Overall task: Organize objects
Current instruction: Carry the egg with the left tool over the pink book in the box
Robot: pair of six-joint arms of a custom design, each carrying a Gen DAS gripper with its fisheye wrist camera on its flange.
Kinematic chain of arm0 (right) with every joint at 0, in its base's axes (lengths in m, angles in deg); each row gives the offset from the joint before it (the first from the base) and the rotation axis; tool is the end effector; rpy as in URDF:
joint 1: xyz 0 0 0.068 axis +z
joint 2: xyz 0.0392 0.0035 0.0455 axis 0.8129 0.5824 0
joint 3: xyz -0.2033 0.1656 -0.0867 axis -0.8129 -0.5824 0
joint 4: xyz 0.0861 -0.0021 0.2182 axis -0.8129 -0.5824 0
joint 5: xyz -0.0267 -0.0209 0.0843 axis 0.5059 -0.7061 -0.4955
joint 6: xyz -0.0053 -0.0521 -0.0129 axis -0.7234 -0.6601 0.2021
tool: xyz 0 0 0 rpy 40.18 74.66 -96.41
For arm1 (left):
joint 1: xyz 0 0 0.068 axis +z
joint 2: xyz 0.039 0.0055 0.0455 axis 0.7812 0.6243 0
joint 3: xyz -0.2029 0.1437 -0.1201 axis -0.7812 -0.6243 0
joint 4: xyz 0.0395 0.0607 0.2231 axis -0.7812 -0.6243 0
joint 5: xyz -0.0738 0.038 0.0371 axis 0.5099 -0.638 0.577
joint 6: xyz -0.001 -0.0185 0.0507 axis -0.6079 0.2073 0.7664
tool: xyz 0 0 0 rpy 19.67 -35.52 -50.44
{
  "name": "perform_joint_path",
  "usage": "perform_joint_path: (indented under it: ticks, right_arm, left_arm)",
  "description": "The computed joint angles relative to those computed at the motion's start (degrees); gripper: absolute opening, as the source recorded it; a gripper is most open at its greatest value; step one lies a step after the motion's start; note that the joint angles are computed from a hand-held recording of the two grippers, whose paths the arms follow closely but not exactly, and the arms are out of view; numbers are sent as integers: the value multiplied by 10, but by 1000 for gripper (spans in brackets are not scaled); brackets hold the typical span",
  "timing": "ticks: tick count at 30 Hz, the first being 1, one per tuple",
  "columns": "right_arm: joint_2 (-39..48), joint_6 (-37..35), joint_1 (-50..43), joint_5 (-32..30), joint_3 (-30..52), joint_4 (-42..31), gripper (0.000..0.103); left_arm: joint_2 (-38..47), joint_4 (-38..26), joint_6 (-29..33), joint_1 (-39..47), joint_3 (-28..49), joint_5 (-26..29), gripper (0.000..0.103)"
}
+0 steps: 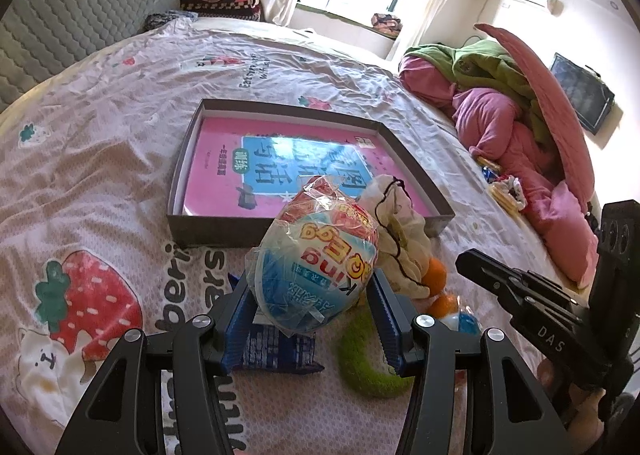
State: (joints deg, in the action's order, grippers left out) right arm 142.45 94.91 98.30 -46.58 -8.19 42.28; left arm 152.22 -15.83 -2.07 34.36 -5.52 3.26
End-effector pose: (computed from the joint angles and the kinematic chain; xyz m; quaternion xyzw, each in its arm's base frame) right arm 0.2282 0.1949 0.0429 0.1037 0.9008 0.0711 0.4156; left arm 0.3323 -0.1166 0.0535 0.1970 0.8965 -0.2430 0.3137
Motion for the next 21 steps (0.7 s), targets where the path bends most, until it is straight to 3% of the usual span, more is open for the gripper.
perform_joint_path:
  ticks: [21]
  right_arm:
    - [-3,-63,-66,-30,35,-13,5]
  left_arm:
    - [28,-36,-13,-3,74,-20,56]
